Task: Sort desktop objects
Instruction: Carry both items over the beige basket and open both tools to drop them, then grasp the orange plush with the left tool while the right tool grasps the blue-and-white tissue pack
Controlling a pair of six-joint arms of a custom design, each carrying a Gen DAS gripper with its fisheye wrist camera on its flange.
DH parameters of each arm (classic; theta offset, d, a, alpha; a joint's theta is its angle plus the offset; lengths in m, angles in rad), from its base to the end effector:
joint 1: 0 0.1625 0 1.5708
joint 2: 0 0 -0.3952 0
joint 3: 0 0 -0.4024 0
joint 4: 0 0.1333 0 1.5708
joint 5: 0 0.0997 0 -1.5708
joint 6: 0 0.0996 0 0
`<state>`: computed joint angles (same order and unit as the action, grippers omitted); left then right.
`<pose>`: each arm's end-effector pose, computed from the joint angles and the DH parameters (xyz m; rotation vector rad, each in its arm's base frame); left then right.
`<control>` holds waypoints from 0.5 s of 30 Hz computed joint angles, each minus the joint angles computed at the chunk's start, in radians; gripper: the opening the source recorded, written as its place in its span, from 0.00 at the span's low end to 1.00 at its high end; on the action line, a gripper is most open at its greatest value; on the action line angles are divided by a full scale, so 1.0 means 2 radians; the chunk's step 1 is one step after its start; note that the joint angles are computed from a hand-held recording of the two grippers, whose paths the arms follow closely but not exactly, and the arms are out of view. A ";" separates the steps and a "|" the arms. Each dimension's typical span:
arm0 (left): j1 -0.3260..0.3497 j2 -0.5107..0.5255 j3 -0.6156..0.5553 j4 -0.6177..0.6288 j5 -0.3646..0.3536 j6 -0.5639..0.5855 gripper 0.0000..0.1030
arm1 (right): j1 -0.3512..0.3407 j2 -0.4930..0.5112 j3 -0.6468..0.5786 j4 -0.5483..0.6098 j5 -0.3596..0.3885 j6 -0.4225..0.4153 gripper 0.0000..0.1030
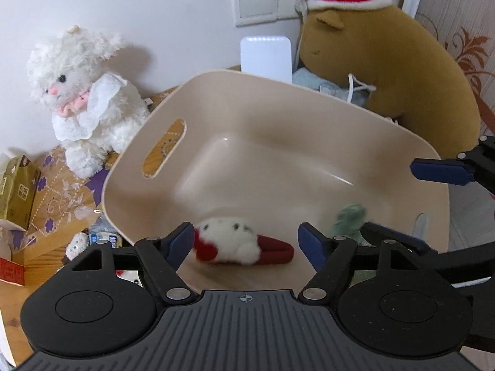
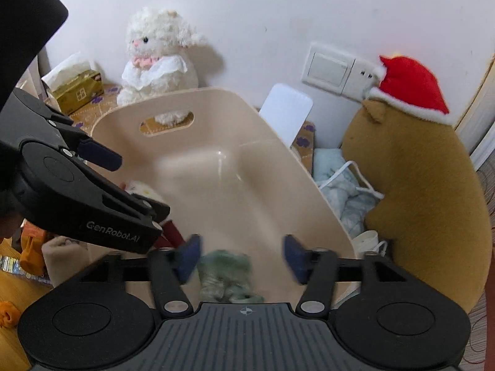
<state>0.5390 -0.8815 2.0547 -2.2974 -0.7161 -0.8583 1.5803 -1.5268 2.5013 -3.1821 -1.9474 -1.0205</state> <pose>-0.2954 -0.4195 -0.0056 0.4258 2.2165 -0.5301 0.1003 -0.3777 0.2092 1.0820 -2.2269 0.4846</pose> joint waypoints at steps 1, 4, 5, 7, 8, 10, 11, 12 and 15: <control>-0.003 -0.004 0.004 -0.003 0.003 0.003 0.74 | 0.003 -0.002 0.001 -0.002 -0.002 0.001 0.68; -0.013 -0.022 0.017 0.008 0.015 -0.006 0.74 | 0.014 -0.005 0.006 -0.010 -0.007 0.007 0.76; -0.017 -0.030 0.023 0.013 0.019 -0.011 0.74 | 0.017 -0.008 0.009 -0.013 -0.006 0.010 0.77; -0.026 -0.051 0.038 0.021 0.026 -0.020 0.74 | 0.024 -0.014 0.013 -0.014 -0.004 0.013 0.83; -0.031 -0.066 0.047 0.028 0.028 -0.028 0.75 | 0.029 -0.018 0.017 -0.017 -0.002 0.014 0.84; -0.039 -0.096 0.064 0.042 0.024 -0.037 0.77 | 0.040 -0.027 0.025 -0.021 0.002 0.021 0.92; -0.044 -0.113 0.073 0.050 0.018 -0.041 0.77 | 0.047 -0.031 0.027 -0.016 0.002 0.030 0.95; -0.049 -0.131 0.082 0.062 0.014 -0.046 0.77 | 0.054 -0.038 0.030 -0.008 0.003 0.043 1.00; -0.067 -0.184 0.108 0.120 0.007 -0.077 0.77 | 0.067 -0.060 0.040 0.022 0.016 0.072 1.00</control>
